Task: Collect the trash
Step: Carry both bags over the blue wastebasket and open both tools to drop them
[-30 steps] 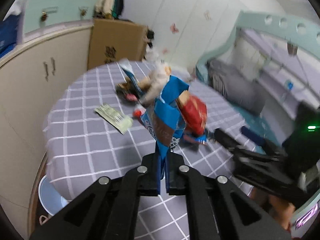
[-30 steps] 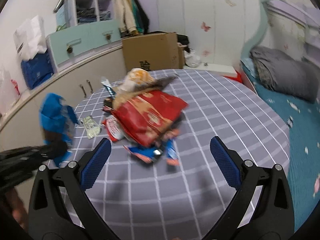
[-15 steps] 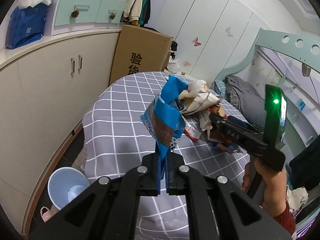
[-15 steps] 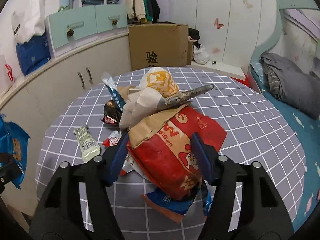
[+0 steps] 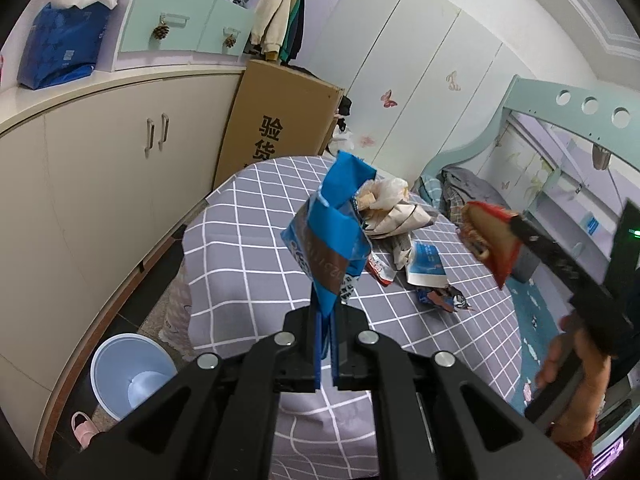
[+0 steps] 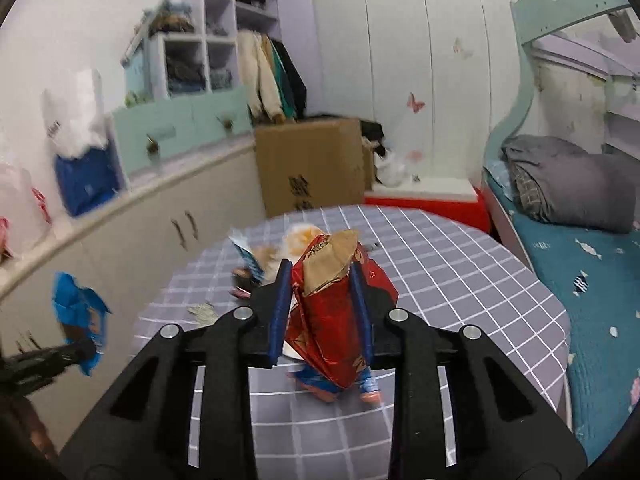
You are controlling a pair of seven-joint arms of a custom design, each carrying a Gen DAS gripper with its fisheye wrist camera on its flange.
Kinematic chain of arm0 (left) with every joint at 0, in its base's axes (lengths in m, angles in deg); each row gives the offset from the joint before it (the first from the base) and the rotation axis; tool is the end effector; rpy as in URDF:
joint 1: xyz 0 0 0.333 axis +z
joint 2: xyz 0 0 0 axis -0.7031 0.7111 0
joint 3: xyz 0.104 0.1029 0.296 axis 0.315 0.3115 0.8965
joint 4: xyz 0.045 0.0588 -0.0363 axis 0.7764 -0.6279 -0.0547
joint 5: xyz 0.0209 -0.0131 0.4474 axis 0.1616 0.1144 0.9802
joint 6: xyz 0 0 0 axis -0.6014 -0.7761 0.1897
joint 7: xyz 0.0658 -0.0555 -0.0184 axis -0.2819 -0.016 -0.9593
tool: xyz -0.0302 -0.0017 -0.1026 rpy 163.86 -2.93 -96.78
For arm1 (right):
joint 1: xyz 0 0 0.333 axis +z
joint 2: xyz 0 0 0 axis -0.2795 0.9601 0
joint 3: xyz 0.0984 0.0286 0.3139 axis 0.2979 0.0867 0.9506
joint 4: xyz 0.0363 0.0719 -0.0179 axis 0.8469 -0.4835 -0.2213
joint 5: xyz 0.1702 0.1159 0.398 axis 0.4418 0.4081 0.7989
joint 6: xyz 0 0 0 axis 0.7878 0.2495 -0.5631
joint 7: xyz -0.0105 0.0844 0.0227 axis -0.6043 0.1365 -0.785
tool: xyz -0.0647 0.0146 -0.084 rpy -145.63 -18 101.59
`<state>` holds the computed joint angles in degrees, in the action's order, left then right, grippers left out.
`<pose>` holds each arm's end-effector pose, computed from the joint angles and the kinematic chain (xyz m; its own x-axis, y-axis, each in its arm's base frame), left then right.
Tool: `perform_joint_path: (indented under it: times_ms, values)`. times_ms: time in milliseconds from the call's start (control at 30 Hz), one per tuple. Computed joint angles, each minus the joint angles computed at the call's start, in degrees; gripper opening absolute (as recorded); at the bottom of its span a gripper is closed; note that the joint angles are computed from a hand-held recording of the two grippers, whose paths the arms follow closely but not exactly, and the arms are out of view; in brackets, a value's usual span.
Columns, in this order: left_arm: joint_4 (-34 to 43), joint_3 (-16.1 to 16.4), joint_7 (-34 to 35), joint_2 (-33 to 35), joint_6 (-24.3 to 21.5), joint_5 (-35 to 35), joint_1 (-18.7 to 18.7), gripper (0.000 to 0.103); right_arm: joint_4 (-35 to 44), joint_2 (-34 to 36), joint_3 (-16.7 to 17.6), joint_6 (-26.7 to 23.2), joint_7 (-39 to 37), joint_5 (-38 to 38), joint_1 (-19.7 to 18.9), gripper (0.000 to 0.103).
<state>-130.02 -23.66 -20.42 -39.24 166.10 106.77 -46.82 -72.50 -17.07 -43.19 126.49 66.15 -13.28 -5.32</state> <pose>0.5546 -0.2184 0.6653 0.1294 -0.9154 0.3813 -0.5493 -0.3863 -0.7410 0.6570 0.1278 0.7248 0.3772 -0.9160 -0.1367 -0.4012 -0.0286 -0.9155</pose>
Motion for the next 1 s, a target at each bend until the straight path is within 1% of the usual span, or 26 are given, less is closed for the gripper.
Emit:
perform_joint_path:
  times_ms: [67, 133, 167, 267, 367, 400, 433, 500, 567, 633, 767, 833, 900, 967, 1000]
  values:
    - [-1.64, 0.44, -0.01, -1.62, 0.74, -1.00, -0.09, 0.003, -1.48, -2.34, 0.43, -0.64, -6.03, 6.44, 0.55, 0.028]
    - [-3.83, 0.37, -0.50, -3.97, 1.37, -1.67, 0.56, 0.003, -1.89, -3.71, 0.21, -2.59, -9.23, 9.56, 1.99, 0.028]
    - [-4.88, -0.02, -1.08, -5.14, 1.30, -1.64, 1.18, 0.003, -1.99, -4.41, 0.12, -4.46, -11.67, 12.28, 3.00, 0.028]
    - [-9.00, -0.82, -2.76, -9.73, 1.09, -2.15, 3.29, 0.003, -2.17, -5.25, 0.17, -9.23, -15.11, 16.19, 5.66, 0.028]
    - [-13.70, -1.63, -4.33, -15.07, -0.70, -2.62, 6.04, 0.003, -1.72, -4.59, 1.17, -12.91, -16.16, 17.07, 7.95, 0.028]
    - [-15.41, -1.53, -4.50, -16.83, -1.77, -3.12, 6.74, 0.003, -1.44, -3.99, 1.93, -14.71, -16.52, 17.00, 8.94, 0.028]
    - [-17.02, -1.37, -4.86, -18.32, -2.55, -3.84, 7.38, 0.003, -1.59, -3.70, 2.47, -15.50, -16.97, 17.24, 9.62, 0.028]
    - [-20.37, -0.08, -4.73, -20.64, -4.16, -6.25, 7.88, 0.003, -1.74, -2.64, 3.68, -16.51, -17.54, 16.80, 10.99, 0.028]
    - [-22.71, 0.98, -4.36, -21.62, -5.59, -8.48, 8.38, 0.003, -1.23, -0.41, 5.28, -17.60, -17.09, 14.58, 12.49, 0.028]
    - [-25.18, 2.37, -3.86, -21.58, -7.59, -10.91, 8.73, 0.003, -1.14, 1.51, 6.42, -17.93, -15.99, 12.16, 13.42, 0.028]
    - [-28.38, 5.98, -0.93, -18.15, -7.27, -16.86, 7.85, 0.003, 1.72, 8.77, 8.54, -19.85, -10.24, 5.33, 14.58, 0.028]
    - [-28.73, 7.89, 1.29, -14.48, -6.43, -20.56, 6.90, 0.003, 2.80, 11.47, 9.34, -20.57, -7.40, 2.39, 14.62, 0.028]
    - [-28.53, 10.63, 5.47, -9.98, -4.98, -25.70, 4.99, 0.003, 5.01, 15.43, 9.72, -20.77, -3.61, -2.39, 15.20, 0.028]
    - [-28.03, 11.62, 8.20, -6.39, -4.56, -29.37, 4.35, 0.003, 7.58, 19.60, 10.13, -21.80, -0.05, -6.17, 15.39, 0.028]
    - [-26.79, 12.69, 10.53, -3.40, -4.84, -31.91, 3.83, 0.003, 8.92, 21.30, 10.28, -22.15, 1.41, -7.75, 15.31, 0.028]
